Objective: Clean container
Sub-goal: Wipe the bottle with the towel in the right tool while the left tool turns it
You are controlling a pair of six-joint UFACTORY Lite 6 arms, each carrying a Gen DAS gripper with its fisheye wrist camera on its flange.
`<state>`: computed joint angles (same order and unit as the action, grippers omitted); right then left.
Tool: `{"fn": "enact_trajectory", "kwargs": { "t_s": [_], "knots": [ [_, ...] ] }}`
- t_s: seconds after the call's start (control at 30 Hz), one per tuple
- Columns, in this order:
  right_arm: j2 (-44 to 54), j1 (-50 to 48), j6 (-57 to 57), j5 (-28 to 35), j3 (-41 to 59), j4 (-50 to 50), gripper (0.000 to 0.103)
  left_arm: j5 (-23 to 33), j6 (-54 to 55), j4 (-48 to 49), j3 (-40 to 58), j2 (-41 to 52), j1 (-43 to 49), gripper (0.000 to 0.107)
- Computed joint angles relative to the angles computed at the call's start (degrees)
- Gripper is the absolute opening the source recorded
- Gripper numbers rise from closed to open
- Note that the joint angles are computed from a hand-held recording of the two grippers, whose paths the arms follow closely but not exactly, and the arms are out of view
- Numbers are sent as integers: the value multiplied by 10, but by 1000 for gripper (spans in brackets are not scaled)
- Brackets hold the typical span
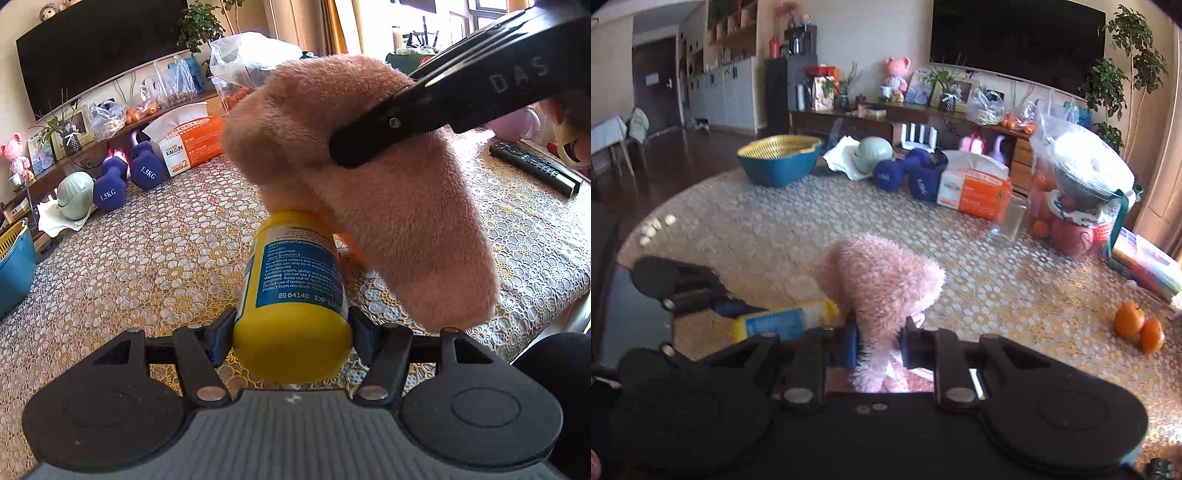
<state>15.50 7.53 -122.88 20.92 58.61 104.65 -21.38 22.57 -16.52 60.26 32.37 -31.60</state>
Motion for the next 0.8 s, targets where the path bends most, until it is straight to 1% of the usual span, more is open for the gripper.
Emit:
{"fn": "enact_trajectory", "kwargs": {
  "t_s": [0.07,0.2,0.33,0.47,0.6,0.7,0.8],
  "knots": [
    [-2,9,46,29,7,-45,20,-2,4,-2,0,-1,-1,63],
    [16,52,75,27,22,-79,21,4,7,-3,5,1,0,63],
    [42,82,46,2,31,-58,21,9,6,-8,9,6,1,63],
    [55,90,20,-18,43,-44,21,13,-20,17,10,3,8,63],
    [85,83,23,-35,79,-51,22,9,-35,31,4,-2,10,63],
    [114,68,56,-37,116,-78,22,7,-33,30,6,-6,7,63],
    [138,60,72,-52,145,-90,23,5,-33,33,7,-8,6,63]
  ]
}}
